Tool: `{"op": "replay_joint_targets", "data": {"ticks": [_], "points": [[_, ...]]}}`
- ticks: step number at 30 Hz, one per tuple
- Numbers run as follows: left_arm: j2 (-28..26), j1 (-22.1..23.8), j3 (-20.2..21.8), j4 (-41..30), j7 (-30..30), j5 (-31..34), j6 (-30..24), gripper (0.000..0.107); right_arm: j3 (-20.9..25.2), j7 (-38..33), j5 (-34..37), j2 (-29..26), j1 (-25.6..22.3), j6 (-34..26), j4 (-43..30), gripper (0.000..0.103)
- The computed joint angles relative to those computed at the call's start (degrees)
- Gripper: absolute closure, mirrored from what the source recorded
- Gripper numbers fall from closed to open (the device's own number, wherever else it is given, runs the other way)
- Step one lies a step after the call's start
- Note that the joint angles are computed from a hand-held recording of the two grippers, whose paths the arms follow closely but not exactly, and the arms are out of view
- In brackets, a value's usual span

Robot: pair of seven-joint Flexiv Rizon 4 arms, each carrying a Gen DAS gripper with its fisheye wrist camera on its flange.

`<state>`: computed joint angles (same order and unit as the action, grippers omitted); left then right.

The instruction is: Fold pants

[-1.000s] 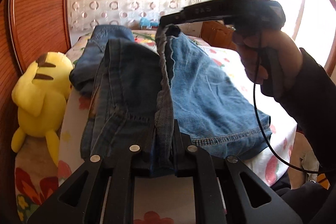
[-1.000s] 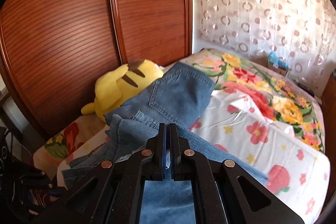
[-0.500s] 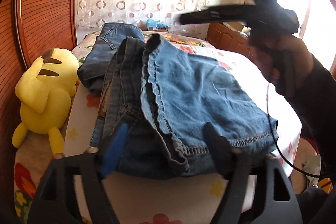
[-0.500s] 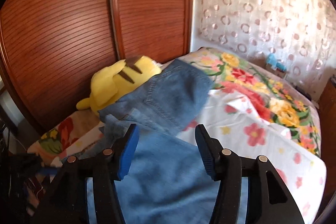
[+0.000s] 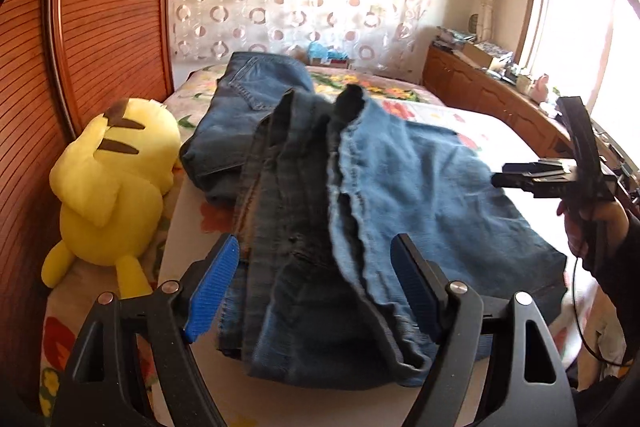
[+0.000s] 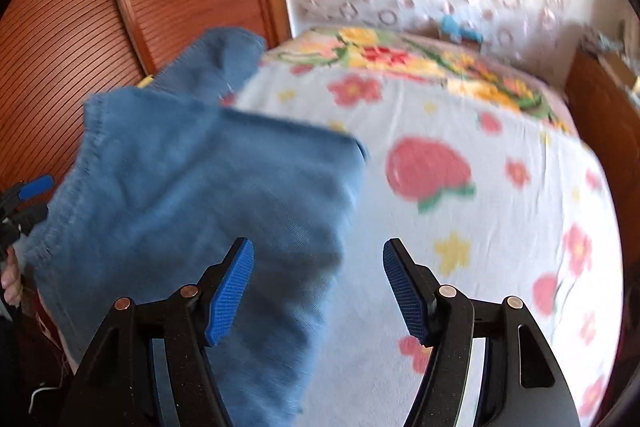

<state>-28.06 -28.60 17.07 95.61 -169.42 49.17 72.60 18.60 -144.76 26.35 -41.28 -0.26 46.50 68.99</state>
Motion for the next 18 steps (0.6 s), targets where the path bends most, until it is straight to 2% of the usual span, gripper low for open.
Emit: {"op": "replay_joint_targets", "data": {"ticks": [7,14,16,18], "points": [[-0.8,1.1,-0.2,1.2,0.7,-1.9,0.2,0.028,0.3,1.4,1.0,-1.9,-0.2,-3.1,-2.6,0.034],[-1.6,1.4,0.3,1.8,2.0,-3.7,1.2,0.028,0.7,-0.1,1.9,-3.5,-0.1,-1.9,-3.3,0.034],[-1.8,1.3,0.6,2.0,2.2,-4.1,1.7,0.028,0.9,-0.7,2.1,-3.3,-0.1,-1.0,-2.5,0.038],[-2.0,1.2,0.9,2.0,2.5,-4.5,2.0,0.028,1.3,-1.3,2.3,-3.3,-0.2,-1.2,-2.4,0.050]]}}
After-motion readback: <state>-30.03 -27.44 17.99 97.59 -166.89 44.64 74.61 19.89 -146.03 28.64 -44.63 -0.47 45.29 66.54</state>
